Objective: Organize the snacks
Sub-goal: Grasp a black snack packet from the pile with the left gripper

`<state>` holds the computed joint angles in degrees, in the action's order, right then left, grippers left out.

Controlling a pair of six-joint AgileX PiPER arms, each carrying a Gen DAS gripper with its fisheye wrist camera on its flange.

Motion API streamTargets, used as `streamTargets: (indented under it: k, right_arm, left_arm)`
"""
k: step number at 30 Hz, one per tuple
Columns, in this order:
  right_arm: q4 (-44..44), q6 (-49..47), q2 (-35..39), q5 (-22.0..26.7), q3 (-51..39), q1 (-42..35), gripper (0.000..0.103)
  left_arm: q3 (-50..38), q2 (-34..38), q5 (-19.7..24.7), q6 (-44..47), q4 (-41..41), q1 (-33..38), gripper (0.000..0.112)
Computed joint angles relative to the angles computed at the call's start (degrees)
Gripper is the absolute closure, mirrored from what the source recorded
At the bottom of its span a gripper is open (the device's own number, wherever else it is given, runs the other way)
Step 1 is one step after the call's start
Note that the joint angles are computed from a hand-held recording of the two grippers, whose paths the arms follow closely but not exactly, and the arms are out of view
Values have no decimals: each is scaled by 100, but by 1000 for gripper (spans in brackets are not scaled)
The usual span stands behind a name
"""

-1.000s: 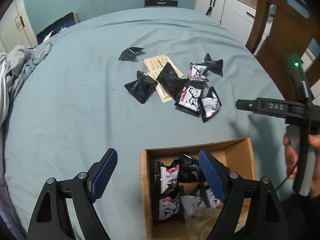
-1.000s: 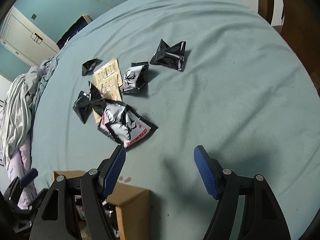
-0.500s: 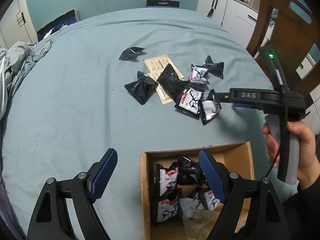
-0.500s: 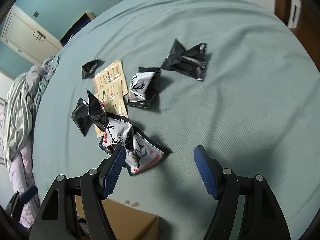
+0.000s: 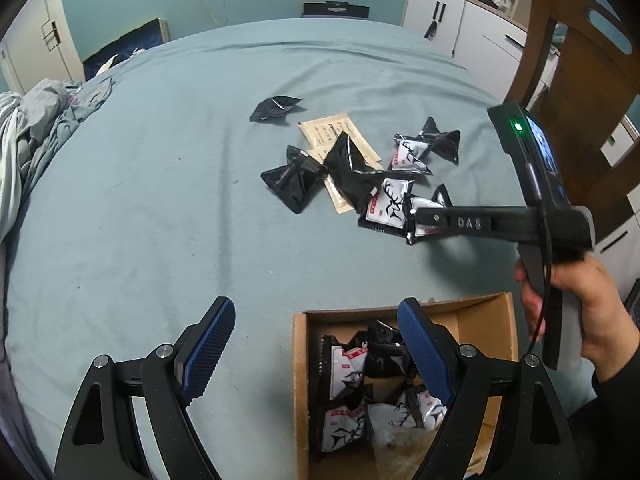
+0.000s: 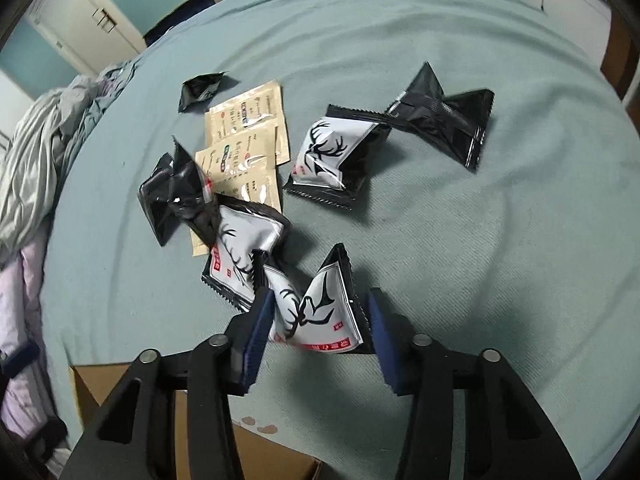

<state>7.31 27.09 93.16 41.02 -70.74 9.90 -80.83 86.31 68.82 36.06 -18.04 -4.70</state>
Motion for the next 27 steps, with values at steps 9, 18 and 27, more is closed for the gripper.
streamTargets:
  k: [9,18,27]
  right_arm:
    - [-634,1109,-976,-140,609,208,74]
    - [-1324,2665,-3235,190,1509,658,74]
    - [-3166,5522,-5068,1180,2336,2436,74]
  left_arm:
    - [160,-141,-402,105,-13,169,28]
    - [178,-259,-819,303,-181,218,28]
    - [-71,190,-1120,128,248,-260,28]
